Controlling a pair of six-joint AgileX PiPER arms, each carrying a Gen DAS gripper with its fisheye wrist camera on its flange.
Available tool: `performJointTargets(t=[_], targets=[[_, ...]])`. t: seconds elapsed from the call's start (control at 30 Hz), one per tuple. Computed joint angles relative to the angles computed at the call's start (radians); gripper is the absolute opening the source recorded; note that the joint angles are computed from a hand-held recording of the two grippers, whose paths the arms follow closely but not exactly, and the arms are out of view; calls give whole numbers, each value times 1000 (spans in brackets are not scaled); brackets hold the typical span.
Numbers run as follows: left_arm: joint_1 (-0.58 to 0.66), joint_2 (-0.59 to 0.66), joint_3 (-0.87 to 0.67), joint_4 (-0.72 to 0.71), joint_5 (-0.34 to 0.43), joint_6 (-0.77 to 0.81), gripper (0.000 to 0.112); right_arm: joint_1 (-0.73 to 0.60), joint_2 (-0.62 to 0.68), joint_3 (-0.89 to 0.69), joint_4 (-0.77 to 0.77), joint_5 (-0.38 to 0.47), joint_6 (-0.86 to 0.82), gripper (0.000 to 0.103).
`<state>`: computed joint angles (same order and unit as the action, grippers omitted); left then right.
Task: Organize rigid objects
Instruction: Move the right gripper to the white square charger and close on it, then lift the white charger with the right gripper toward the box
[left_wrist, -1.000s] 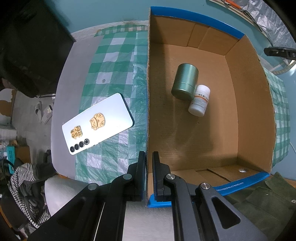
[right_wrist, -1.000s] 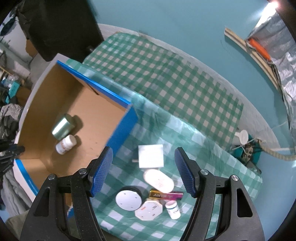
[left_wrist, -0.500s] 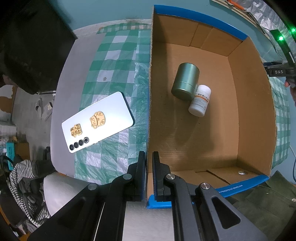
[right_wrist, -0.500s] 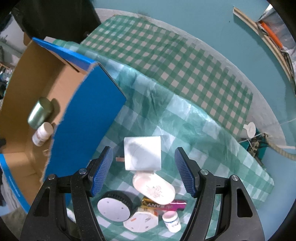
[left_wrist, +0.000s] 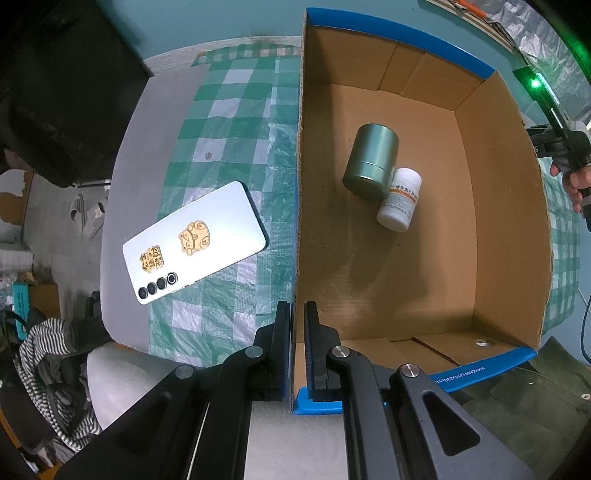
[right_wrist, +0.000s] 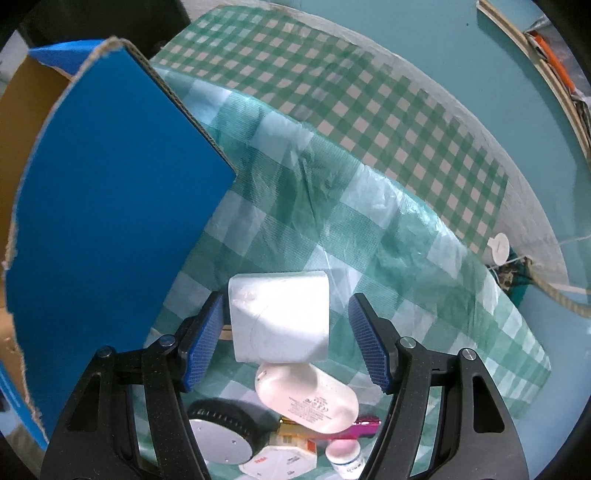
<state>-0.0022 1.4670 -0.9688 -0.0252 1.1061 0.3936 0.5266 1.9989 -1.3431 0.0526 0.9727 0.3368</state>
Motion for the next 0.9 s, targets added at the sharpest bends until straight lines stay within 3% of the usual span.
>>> performJointTargets(t=[0.27, 0.9], targets=[[3, 2, 4, -4, 0, 5, 7, 2, 17, -7, 11, -1, 31, 52], [18, 0, 2, -13, 1, 43, 7, -7, -77, 65, 31, -59, 126, 50]])
